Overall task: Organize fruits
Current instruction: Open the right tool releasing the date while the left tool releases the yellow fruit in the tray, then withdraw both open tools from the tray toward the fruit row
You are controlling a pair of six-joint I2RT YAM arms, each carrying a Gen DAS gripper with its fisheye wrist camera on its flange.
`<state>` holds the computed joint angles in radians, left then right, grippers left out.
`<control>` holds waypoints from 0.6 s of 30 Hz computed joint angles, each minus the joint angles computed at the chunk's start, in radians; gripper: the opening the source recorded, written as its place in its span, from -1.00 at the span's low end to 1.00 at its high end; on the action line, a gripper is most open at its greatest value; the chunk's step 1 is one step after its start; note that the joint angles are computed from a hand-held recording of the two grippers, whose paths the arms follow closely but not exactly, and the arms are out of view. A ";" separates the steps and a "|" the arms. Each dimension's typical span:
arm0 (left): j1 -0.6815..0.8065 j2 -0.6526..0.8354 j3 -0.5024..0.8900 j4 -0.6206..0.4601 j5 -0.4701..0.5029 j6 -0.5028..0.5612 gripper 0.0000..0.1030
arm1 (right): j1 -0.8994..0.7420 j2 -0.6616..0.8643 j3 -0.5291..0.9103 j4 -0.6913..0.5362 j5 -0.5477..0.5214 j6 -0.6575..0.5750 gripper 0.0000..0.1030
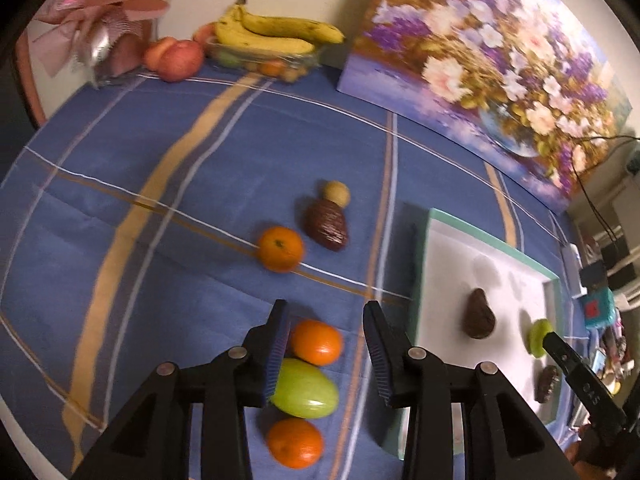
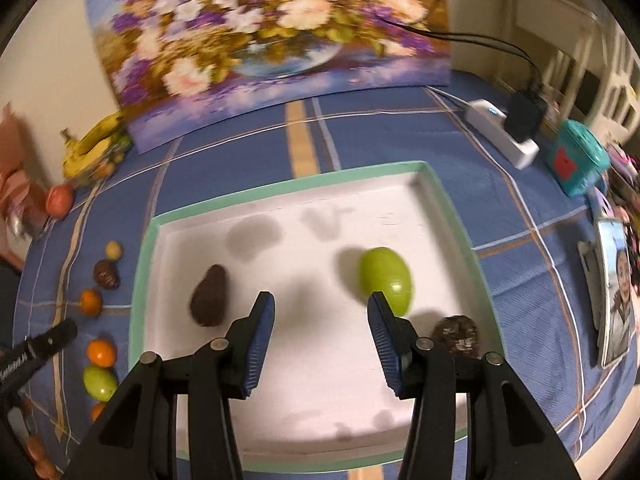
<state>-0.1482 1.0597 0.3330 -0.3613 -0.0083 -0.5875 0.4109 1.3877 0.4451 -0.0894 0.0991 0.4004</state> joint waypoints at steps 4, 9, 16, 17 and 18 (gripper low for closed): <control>0.035 0.005 -0.006 0.004 -0.005 0.011 0.22 | 0.036 0.016 0.008 0.005 0.012 0.001 -0.03; 0.031 0.039 -0.003 0.003 -0.036 -0.007 0.64 | 0.040 0.055 0.012 0.014 0.011 0.005 0.10; 0.034 0.047 -0.012 0.004 -0.071 -0.013 0.99 | 0.044 0.093 0.021 0.009 0.027 -0.005 0.50; 0.034 0.050 -0.013 0.006 -0.070 -0.012 1.00 | 0.046 0.098 0.024 0.007 0.031 -0.007 0.62; 0.033 0.052 -0.014 0.008 -0.070 -0.011 1.00 | 0.047 0.100 0.024 0.008 0.032 -0.009 0.64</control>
<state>-0.1150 1.1120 0.3194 -0.3530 -0.0781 -0.5981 0.4583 1.4872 0.4686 -0.0814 0.1314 0.3915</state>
